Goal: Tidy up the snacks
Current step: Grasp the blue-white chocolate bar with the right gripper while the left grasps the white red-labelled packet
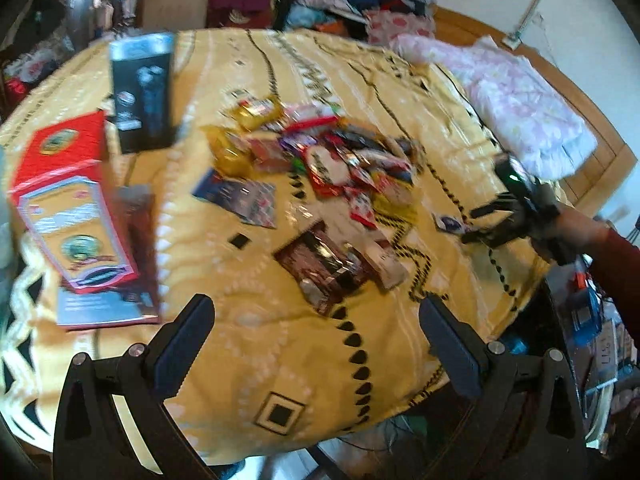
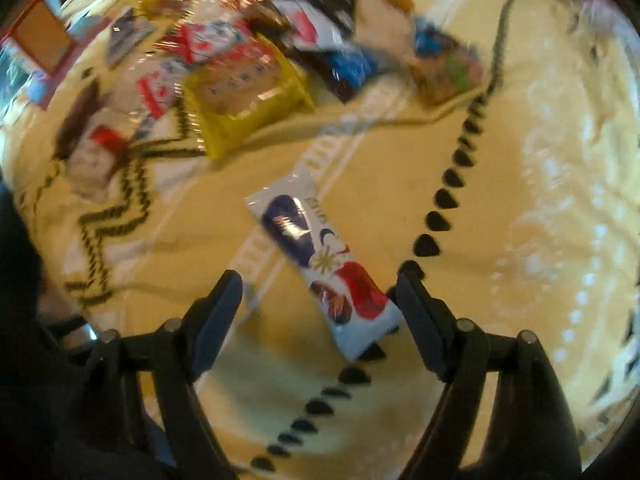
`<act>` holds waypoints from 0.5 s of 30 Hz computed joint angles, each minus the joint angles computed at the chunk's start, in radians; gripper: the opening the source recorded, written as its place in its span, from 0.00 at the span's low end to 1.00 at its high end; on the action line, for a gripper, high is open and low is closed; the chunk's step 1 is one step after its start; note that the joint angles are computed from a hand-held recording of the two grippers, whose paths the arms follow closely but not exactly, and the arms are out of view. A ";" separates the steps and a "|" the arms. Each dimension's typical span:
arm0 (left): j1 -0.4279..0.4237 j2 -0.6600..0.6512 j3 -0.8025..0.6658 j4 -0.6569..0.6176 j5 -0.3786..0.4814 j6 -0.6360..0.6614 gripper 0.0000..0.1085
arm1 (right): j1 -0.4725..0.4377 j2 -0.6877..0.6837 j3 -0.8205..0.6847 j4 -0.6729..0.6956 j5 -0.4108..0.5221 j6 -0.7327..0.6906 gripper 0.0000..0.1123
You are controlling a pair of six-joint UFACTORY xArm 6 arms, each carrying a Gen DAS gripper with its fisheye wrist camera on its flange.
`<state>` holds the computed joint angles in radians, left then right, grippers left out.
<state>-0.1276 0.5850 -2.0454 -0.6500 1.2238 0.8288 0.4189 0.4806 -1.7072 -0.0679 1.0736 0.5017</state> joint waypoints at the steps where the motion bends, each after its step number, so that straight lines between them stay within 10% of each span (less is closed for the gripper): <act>1: -0.010 0.011 -0.014 0.008 0.015 -0.007 0.94 | -0.004 0.000 0.011 0.025 -0.012 -0.014 0.68; 4: -0.043 0.035 -0.045 0.030 0.036 -0.028 0.94 | 0.007 0.026 -0.013 0.020 0.024 -0.022 0.57; 7: -0.080 0.059 -0.075 0.045 0.051 -0.038 0.93 | 0.023 -0.006 0.033 -0.008 -0.008 0.030 0.26; 15: -0.201 0.303 -0.412 0.159 0.176 -0.197 0.85 | 0.065 -0.171 0.248 0.017 -0.237 0.252 0.25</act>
<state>-0.3283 0.8877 -2.4577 -0.4911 1.4001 0.6320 0.4839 0.3093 -1.4592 -0.0511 0.8367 0.7534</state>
